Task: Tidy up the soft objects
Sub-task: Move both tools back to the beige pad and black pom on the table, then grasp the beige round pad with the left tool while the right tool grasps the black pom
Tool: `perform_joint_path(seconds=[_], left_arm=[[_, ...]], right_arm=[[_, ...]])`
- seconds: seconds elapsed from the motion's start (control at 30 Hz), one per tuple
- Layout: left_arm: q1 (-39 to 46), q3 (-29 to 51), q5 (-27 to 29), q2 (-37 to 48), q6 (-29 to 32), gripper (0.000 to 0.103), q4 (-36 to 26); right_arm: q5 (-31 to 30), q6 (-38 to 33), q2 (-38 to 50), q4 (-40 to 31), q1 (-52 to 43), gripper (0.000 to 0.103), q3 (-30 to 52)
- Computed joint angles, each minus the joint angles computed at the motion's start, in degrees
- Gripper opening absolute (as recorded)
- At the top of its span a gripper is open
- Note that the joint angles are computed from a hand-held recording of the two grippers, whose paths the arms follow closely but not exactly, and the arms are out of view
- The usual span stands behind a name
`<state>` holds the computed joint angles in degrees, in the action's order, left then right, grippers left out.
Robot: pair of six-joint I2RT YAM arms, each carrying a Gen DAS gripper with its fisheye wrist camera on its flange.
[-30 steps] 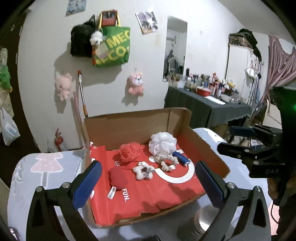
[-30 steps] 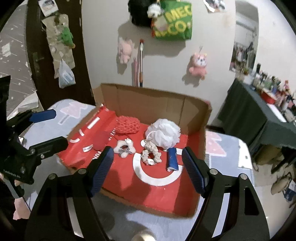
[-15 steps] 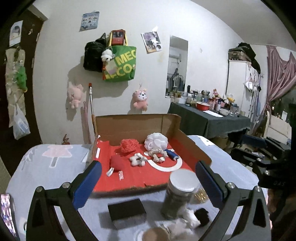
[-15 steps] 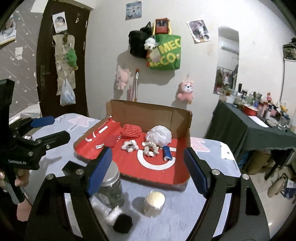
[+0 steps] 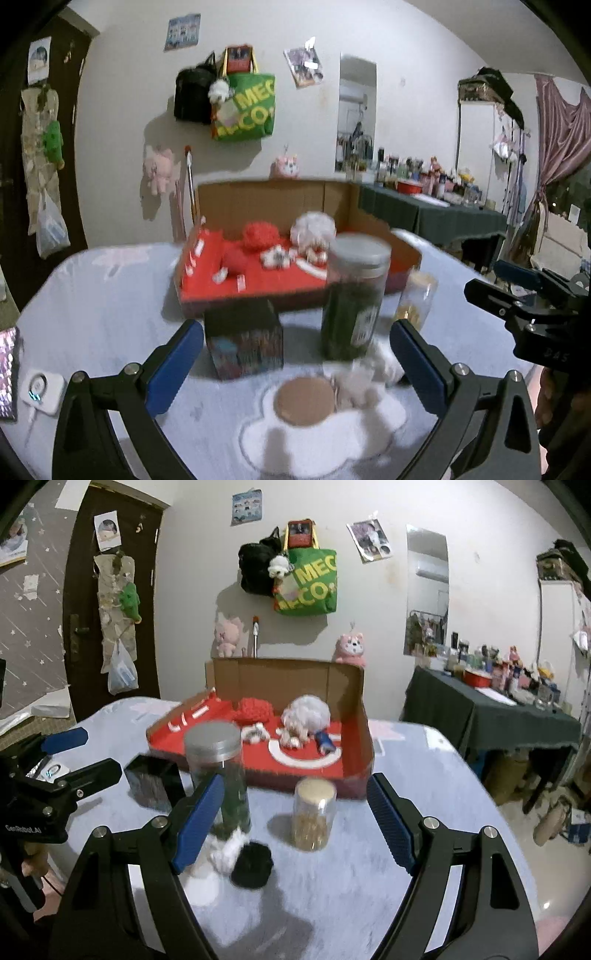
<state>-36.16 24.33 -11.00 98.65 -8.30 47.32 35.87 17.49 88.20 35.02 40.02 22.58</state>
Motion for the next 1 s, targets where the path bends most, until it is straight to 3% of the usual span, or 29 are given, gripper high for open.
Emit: perform_joint_path(seconds=[0.33, 0.8, 1.0], left_arm=[[1.6, 3.2, 2.4, 10.8, -1.8, 0.103, -0.4], [3.9, 9.4, 4.8, 16.4, -0.3, 0.103, -8.5], [5.5, 12.0, 8.2, 17.3, 0.9, 0.093, -11.8]], right_arm=[[-7.4, 5.6, 14.0, 6.8, -3.9, 0.079, -0.1], [-19.2, 6.0, 22.3, 7.7, -10.4, 0.079, 3.5], [-24.3, 4.7, 23.5, 8.2, -12.2, 0.079, 4.6]])
